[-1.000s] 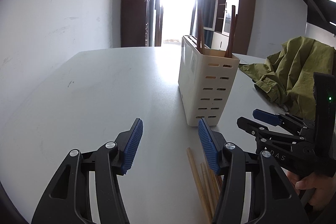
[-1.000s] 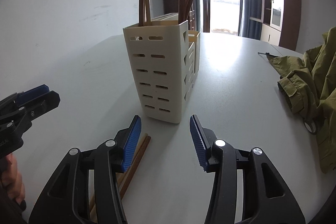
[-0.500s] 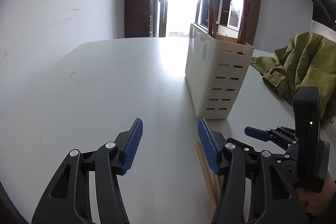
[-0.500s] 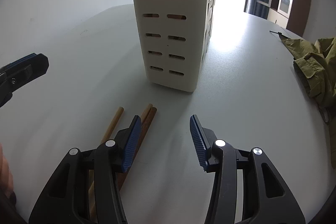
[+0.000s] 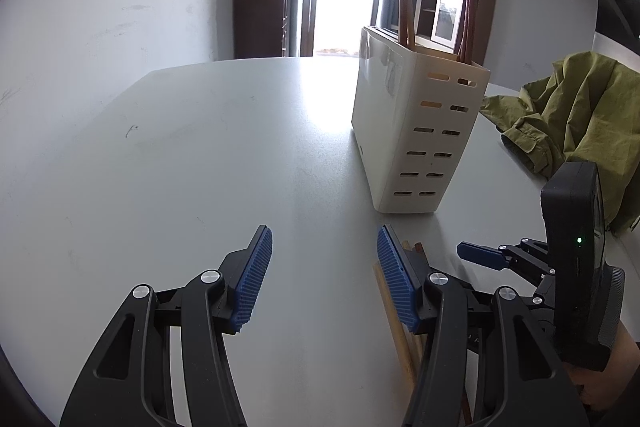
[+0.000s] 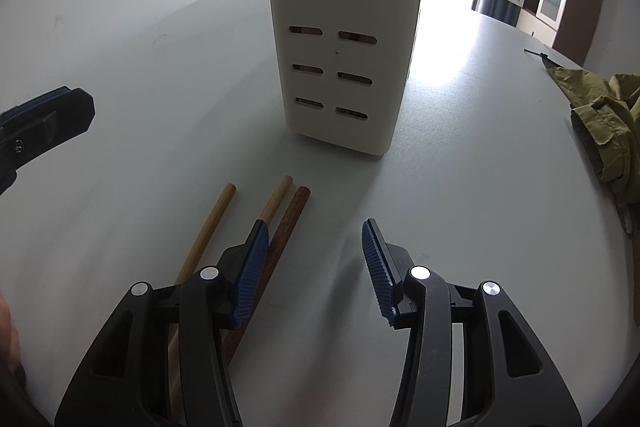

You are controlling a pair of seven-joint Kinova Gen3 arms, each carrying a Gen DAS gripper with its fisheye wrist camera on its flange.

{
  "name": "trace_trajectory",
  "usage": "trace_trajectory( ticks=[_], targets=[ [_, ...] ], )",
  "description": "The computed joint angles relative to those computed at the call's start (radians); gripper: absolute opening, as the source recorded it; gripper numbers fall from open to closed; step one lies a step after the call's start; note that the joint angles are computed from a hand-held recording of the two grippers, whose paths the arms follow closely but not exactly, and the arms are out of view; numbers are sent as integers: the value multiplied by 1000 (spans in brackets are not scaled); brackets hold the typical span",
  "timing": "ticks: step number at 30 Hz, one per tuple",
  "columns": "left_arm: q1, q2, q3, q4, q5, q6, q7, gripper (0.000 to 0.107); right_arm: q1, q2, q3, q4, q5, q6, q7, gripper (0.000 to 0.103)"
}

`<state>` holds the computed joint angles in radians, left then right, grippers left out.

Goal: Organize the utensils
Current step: 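Move both open tools back down to the remaining chopsticks, then close the right tool on a brown chopstick while the left tool grasps a bamboo one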

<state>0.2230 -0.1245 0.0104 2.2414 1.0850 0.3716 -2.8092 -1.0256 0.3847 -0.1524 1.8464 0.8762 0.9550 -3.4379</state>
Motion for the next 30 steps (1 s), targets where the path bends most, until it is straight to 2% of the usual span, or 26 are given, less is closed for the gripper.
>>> trace_trajectory(
  ticks=[11, 14, 18, 21, 23, 26, 30],
  targets=[
    [-2, 58, 49, -39, -218, -1, 203, 55, 21, -14, -1, 20, -37, 2, 15, 49],
    [1, 78, 64, -46, -254, -6, 238, 55, 30, -23, -2, 33, -37, -8, 17, 44],
    [7, 100, 88, -53, -306, -18, 283, 55, 47, -43, -4, 60, -34, -27, 11, 31],
    [19, 125, 115, -60, -388, -50, 359, 55, 63, -66, -8, 90, -29, -59, -8, 20],
    [21, 148, 126, -72, -429, -51, 399, 55, 79, -86, -11, 116, -22, -95, -22, 18],
    [6, 167, 144, -88, -425, -24, 389, 55, 94, -104, -18, 135, -22, -125, -37, 13],
    [24, 182, 164, -94, -526, -45, 488, 55, 104, -111, -27, 139, -28, -131, -35, 10]
  ],
)
